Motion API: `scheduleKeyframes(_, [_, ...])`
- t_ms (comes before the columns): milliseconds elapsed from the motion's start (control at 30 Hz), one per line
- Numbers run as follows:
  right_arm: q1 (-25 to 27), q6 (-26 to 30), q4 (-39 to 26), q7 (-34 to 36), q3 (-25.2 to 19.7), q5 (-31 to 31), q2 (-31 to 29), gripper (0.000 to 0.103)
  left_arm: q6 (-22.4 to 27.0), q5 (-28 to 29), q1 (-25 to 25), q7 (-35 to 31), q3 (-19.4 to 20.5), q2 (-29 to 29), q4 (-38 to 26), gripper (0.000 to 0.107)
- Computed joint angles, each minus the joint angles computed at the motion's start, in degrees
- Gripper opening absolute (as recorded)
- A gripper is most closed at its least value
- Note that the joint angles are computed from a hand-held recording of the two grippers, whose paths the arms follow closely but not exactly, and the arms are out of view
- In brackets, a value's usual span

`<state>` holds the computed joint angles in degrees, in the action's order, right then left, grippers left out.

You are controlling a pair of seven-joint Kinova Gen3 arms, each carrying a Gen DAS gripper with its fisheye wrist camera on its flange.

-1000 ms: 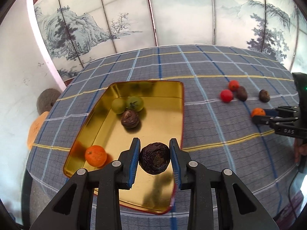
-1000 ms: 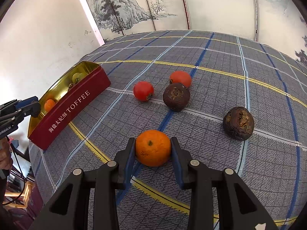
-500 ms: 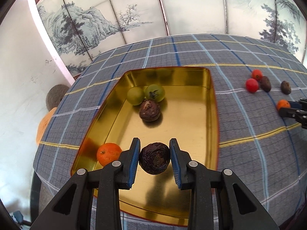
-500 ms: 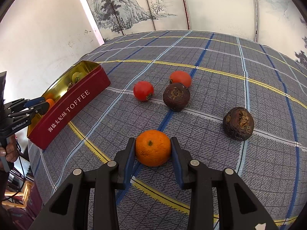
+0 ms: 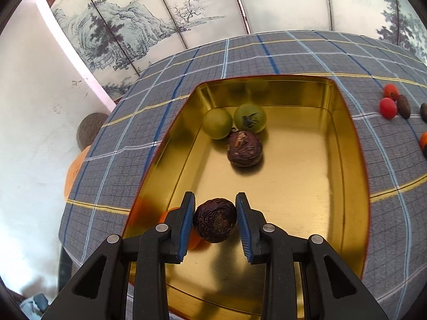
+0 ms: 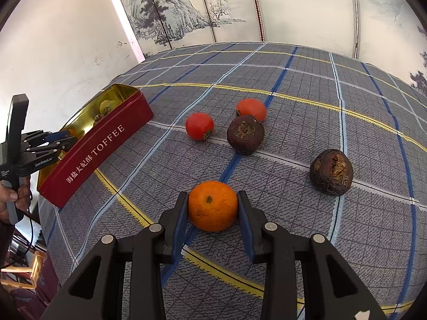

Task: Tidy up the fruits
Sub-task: 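Lower the brown dried fruit into the tin and open the left gripper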

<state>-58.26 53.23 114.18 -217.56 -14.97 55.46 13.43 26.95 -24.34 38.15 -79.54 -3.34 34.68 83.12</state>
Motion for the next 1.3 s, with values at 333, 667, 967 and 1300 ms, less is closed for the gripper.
scheduleKeyframes(333, [0.0, 0.1, -0.1, 0.2, 0.0, -0.1, 0.1, 0.033, 2.9, -0.4, 0.2, -0.7, -0.3, 2.0, -3.6, 0.033])
scheduleKeyframes(667, [-0.1, 0.1, -0.1, 0.1, 0.0, -0.1, 0.1, 0.034, 5.6, -1.6, 0.8, -0.2, -0.9, 4.2, -7.5, 0.033])
scheduleKeyframes(967, [-0.1, 0.2, -0.2, 0.3, 0.0, -0.2, 0.1, 0.034, 7.2, -1.7, 0.7, 0.8, -1.2, 5.3, -10.0, 0.035])
scheduleKeyframes(1300, [-0.1, 0.3, -0.3, 0.5, 0.1, -0.3, 0.3, 0.034, 2.6, -4.1, 2.1, 5.2, -3.4, 3.0, -5.9, 0.058])
